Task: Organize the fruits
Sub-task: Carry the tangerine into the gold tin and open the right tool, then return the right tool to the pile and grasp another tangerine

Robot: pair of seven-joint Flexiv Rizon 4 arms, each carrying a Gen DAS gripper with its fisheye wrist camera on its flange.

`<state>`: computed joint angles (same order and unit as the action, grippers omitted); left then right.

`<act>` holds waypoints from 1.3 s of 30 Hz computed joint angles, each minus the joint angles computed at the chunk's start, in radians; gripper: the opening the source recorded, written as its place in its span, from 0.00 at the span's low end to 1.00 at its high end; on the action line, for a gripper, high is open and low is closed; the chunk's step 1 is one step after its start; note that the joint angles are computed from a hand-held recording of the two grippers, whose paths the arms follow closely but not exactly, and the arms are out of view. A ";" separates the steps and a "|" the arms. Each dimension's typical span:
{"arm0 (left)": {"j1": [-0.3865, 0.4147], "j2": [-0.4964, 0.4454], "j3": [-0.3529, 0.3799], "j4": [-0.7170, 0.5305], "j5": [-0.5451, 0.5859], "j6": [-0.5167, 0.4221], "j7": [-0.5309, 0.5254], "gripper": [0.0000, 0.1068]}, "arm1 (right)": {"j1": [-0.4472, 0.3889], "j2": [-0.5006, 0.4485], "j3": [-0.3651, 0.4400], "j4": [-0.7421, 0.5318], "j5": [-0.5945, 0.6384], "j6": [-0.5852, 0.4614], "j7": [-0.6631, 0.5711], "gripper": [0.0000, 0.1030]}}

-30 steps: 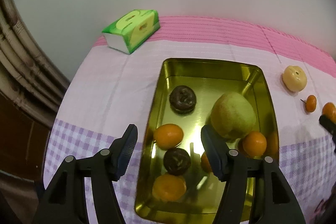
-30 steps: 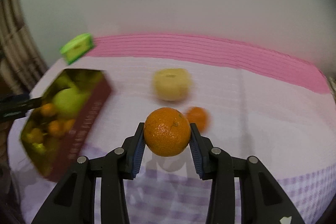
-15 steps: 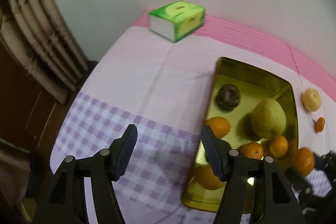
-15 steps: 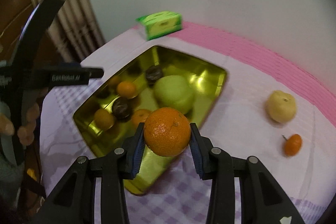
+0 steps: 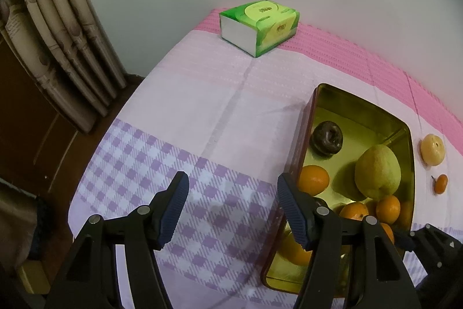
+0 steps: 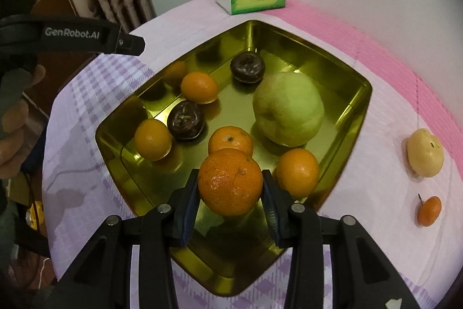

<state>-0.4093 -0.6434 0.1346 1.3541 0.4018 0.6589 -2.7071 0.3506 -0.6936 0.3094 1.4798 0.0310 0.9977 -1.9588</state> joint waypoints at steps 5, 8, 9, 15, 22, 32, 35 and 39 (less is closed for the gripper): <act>0.000 -0.005 -0.001 -0.006 -0.001 -0.007 -0.003 0.61 | 0.023 -0.012 -0.021 -0.010 -0.025 -0.023 0.023 0.37; 0.005 -0.010 -0.006 -0.006 -0.011 -0.006 0.004 0.61 | 0.034 -0.016 -0.035 -0.007 -0.043 -0.018 0.040 0.37; 0.005 -0.011 -0.006 -0.004 -0.012 -0.004 0.005 0.61 | 0.032 -0.020 -0.033 -0.010 -0.044 -0.019 0.039 0.37; 0.001 -0.016 -0.004 -0.010 -0.015 -0.010 0.010 0.61 | 0.029 -0.028 -0.028 -0.014 -0.052 -0.013 0.046 0.38; 0.003 -0.018 -0.005 -0.009 -0.022 -0.009 0.015 0.61 | 0.024 -0.027 -0.021 -0.024 -0.043 -0.004 0.058 0.42; -0.002 -0.026 -0.005 -0.014 -0.022 -0.008 0.021 0.61 | -0.019 0.010 0.021 -0.009 0.022 0.031 0.034 0.51; -0.002 -0.029 -0.005 -0.018 -0.022 -0.009 0.026 0.61 | -0.034 0.023 0.030 -0.004 0.047 0.055 0.015 0.53; 0.000 -0.030 -0.007 -0.018 -0.028 -0.005 0.038 0.61 | -0.035 0.033 0.005 0.011 0.049 0.104 0.039 0.55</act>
